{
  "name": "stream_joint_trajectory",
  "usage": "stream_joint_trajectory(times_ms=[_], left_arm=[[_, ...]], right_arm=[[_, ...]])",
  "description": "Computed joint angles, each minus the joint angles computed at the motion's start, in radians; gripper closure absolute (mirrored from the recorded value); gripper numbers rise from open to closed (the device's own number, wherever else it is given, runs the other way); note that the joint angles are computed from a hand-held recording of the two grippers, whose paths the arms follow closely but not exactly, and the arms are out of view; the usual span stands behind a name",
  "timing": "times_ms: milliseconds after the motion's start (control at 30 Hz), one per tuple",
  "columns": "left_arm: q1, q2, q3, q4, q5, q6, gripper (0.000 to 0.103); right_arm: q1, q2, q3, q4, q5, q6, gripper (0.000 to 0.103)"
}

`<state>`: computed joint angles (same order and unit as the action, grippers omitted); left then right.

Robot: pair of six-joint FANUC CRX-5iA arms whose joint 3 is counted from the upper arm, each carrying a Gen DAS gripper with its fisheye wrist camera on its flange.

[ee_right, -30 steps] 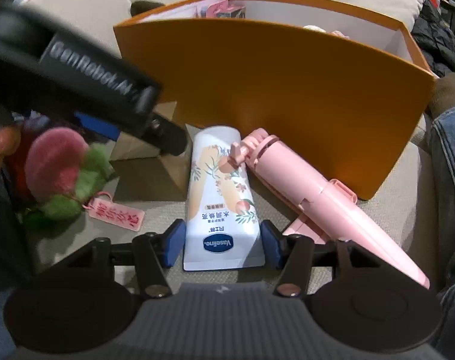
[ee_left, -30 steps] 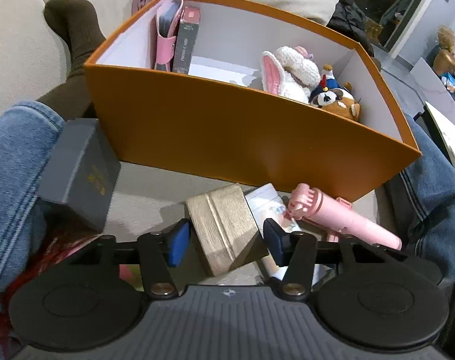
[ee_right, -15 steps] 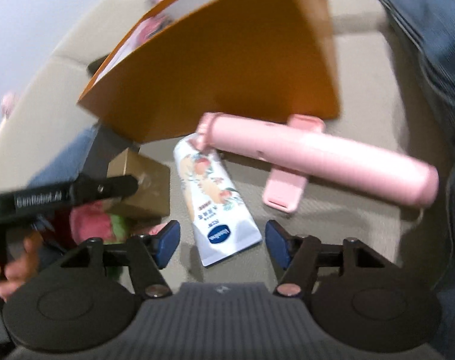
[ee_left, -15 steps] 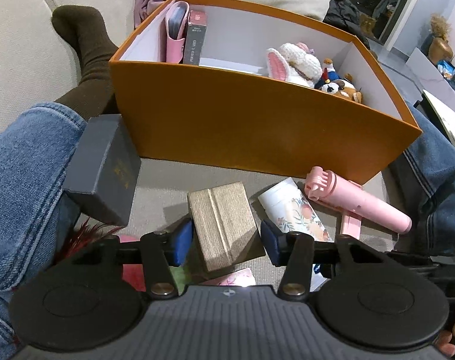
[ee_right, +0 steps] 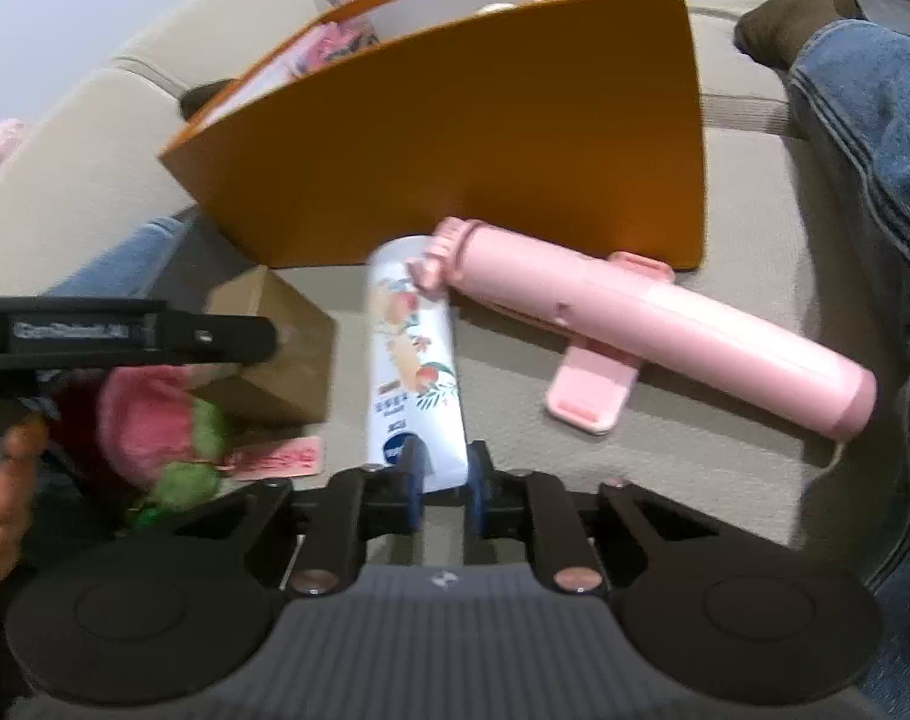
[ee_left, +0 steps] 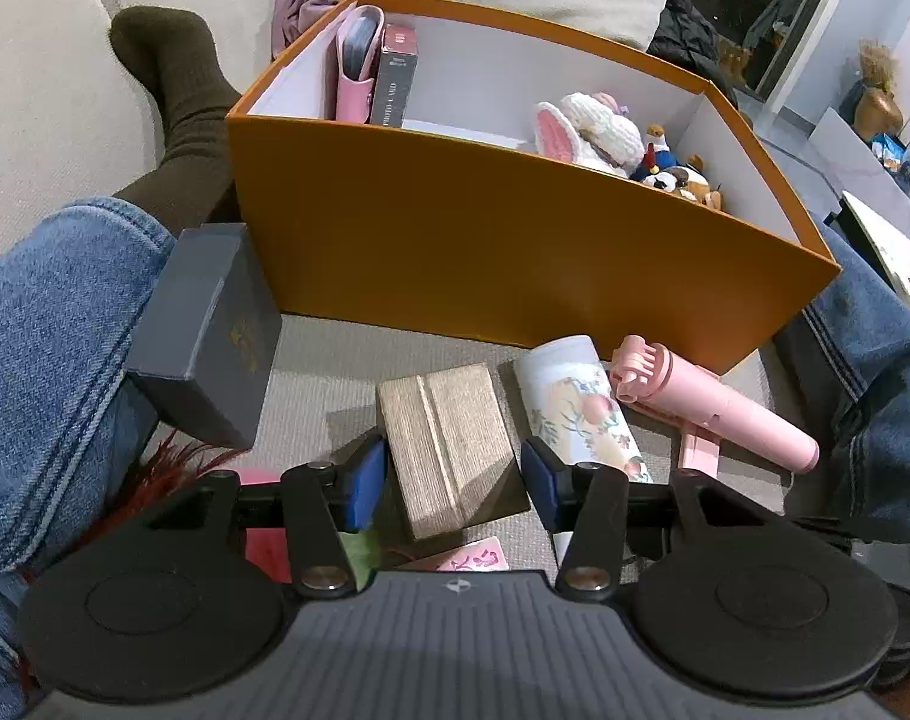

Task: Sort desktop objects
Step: 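Grasp the tan cardboard box with the left gripper while the right grasps the Vaseline tube, then lift the tan box and Vaseline tube and carry them over the orange box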

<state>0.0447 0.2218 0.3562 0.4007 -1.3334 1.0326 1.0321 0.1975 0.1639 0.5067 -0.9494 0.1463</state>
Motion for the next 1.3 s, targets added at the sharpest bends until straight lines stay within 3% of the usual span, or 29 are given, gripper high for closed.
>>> stream_joint_trajectory(times_ms=[100,333,467,567,733,967,1300], left_arm=[[0.003,-0.001,-0.002,0.005,0.000,-0.003,0.046],[0.006,-0.002,-0.009,0.016,0.006,-0.009,0.047],[0.011,0.001,-0.010,0.027,0.003,-0.013,0.047],[0.015,0.000,-0.015,0.036,0.004,-0.018,0.046],[0.014,-0.007,-0.028,0.041,0.019,-0.032,0.046],[0.013,-0.015,-0.035,0.043,0.029,-0.049,0.048],[0.068,-0.009,0.038,0.222,-0.018,-0.109,0.050]], right_arm=[[0.013,-0.013,0.001,0.066,0.000,-0.006,0.099],[0.001,-0.008,0.056,0.187,-0.004,0.033,0.100],[-0.034,0.056,0.146,0.140,-0.009,0.127,0.101],[-0.031,0.073,0.150,0.170,-0.009,0.131,0.099],[-0.012,0.070,0.159,0.147,-0.069,0.143,0.093],[0.002,0.057,0.156,0.154,-0.092,0.140,0.097],[-0.031,0.002,0.195,0.207,0.024,0.180,0.097]])
